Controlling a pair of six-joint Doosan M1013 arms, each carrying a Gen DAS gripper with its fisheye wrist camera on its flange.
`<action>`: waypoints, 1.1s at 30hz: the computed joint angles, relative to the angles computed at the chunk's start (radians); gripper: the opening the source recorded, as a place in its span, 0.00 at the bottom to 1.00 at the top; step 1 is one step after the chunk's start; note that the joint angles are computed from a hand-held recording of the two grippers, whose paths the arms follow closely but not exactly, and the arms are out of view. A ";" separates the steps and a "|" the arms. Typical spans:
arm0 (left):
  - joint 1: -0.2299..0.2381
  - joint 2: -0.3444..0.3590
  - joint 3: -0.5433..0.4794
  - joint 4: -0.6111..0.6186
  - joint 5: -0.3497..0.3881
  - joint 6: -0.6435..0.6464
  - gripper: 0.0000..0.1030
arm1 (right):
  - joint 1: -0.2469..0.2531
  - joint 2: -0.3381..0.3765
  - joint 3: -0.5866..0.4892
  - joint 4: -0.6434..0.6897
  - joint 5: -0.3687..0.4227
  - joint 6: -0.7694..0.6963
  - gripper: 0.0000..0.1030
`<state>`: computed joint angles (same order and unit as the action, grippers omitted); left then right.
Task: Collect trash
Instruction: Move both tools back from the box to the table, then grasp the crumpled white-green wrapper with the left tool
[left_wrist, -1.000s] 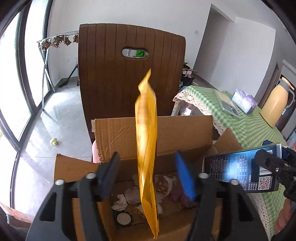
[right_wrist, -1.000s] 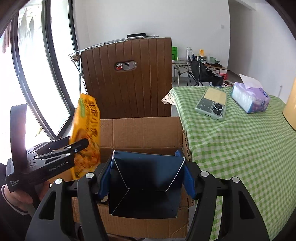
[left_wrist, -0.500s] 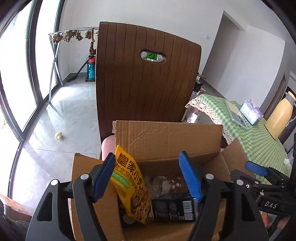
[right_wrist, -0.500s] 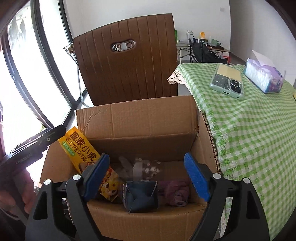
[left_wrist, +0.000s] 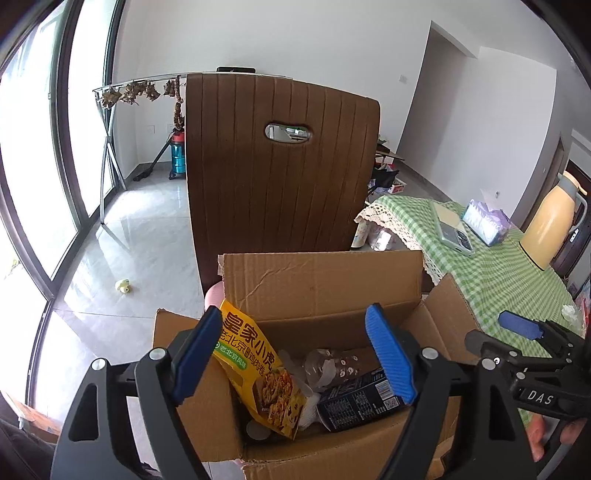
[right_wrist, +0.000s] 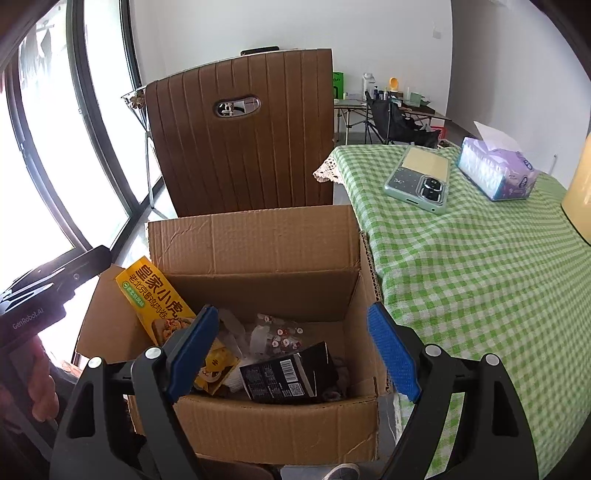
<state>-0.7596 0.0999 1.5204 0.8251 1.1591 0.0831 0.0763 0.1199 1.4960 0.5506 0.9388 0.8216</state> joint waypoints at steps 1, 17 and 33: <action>-0.006 -0.001 -0.003 0.002 0.010 -0.001 0.75 | -0.004 -0.010 0.010 0.004 -0.017 -0.009 0.77; -0.178 0.067 -0.138 0.282 0.034 0.017 0.93 | -0.232 -0.153 0.122 0.323 -0.220 -0.214 0.82; -0.251 0.445 -0.647 -0.103 -0.283 0.539 0.93 | -0.722 -0.183 0.168 0.110 -0.381 -0.032 0.84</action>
<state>-1.0103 0.5450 0.8739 0.7222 0.8762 0.6221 -0.6461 -0.0627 1.6642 0.6603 0.5579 0.7893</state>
